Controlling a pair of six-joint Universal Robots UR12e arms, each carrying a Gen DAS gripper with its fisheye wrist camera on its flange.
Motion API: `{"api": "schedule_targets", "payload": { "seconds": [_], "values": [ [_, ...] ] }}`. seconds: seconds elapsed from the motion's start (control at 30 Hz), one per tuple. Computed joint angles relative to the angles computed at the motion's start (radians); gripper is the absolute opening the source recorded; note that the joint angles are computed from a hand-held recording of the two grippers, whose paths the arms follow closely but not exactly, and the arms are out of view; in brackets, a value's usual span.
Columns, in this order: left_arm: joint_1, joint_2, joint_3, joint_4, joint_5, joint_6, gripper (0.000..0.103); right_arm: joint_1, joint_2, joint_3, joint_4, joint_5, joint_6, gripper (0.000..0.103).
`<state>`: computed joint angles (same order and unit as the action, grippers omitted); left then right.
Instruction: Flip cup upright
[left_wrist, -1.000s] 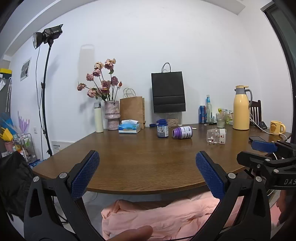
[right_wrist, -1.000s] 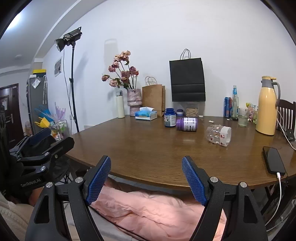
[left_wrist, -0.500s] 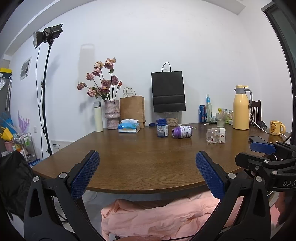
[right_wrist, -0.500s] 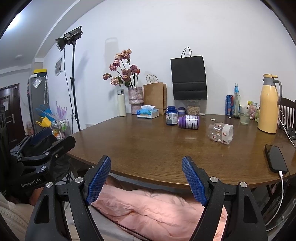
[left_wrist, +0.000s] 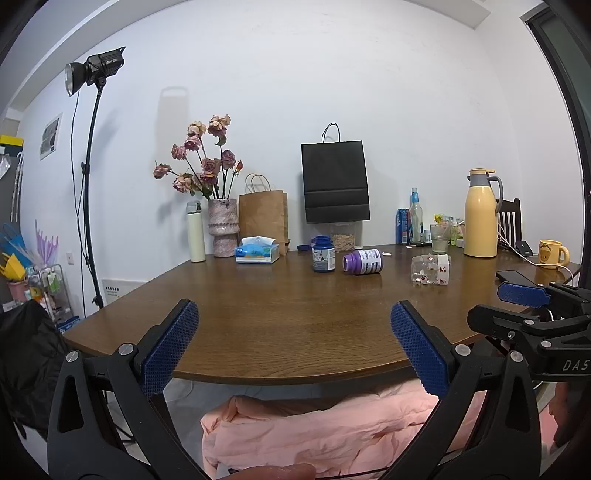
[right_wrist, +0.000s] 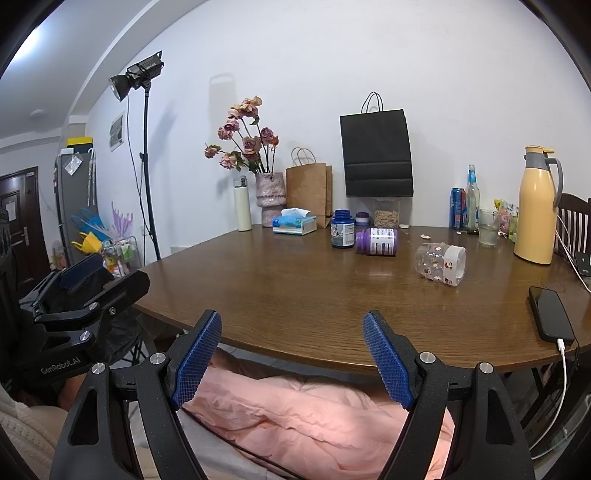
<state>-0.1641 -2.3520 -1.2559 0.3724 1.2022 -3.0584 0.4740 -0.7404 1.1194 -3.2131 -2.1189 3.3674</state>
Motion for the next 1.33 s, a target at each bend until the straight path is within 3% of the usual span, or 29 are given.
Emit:
{"api": "schedule_targets", "payload": {
  "seconds": [1.33],
  "values": [
    [0.002, -0.004, 0.002, 0.008, 0.008, -0.001, 0.103, -0.003, -0.001, 0.0, 0.024, 0.007, 0.017, 0.084]
  ]
}}
